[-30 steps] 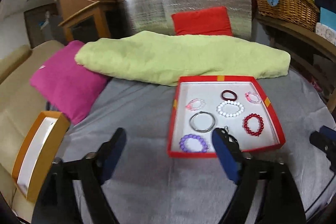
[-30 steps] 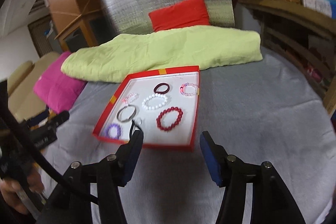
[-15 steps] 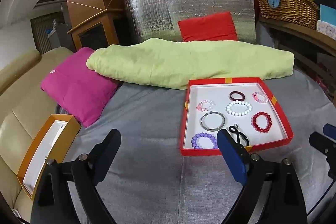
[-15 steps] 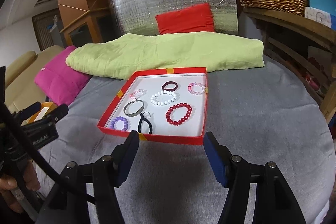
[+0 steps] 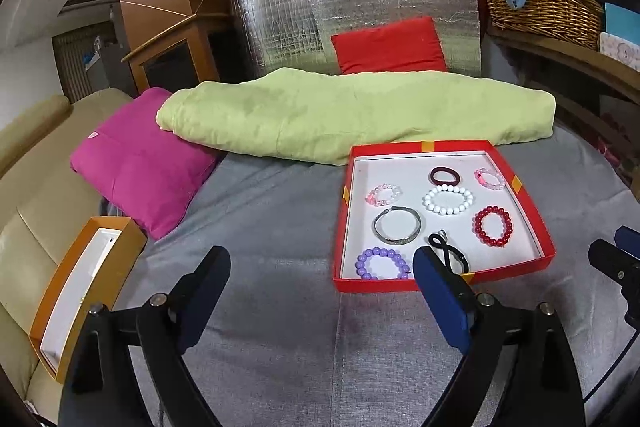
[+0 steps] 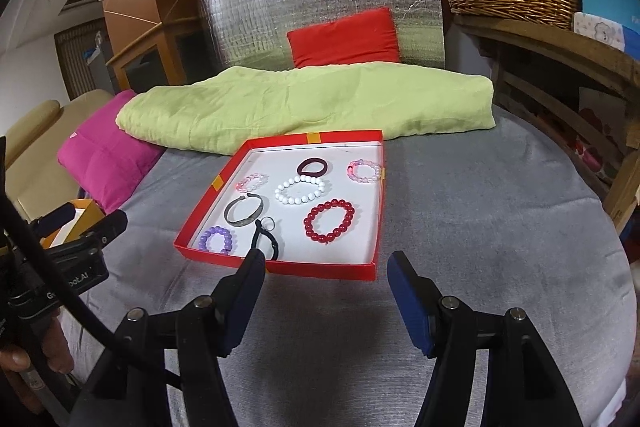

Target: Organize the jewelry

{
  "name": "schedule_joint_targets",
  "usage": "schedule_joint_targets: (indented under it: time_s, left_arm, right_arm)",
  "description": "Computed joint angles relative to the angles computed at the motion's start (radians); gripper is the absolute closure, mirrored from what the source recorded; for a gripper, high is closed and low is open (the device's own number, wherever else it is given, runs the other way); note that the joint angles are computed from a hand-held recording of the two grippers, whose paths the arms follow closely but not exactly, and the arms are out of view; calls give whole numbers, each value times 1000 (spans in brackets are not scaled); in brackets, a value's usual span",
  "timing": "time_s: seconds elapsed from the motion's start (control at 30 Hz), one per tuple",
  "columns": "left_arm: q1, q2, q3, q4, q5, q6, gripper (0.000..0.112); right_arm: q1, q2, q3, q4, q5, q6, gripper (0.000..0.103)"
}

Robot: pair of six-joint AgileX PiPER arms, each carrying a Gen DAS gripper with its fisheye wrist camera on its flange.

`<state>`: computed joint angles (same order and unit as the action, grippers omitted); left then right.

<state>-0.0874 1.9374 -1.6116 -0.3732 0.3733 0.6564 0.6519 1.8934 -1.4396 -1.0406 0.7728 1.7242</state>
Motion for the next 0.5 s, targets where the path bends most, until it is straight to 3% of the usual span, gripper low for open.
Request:
schedule_joint_targets:
  time_s: [0.5]
  left_arm:
    - [-12,9,-7,61,5,-46,20]
  right_arm:
    - [-13,-24,43,-15,-2,29,36]
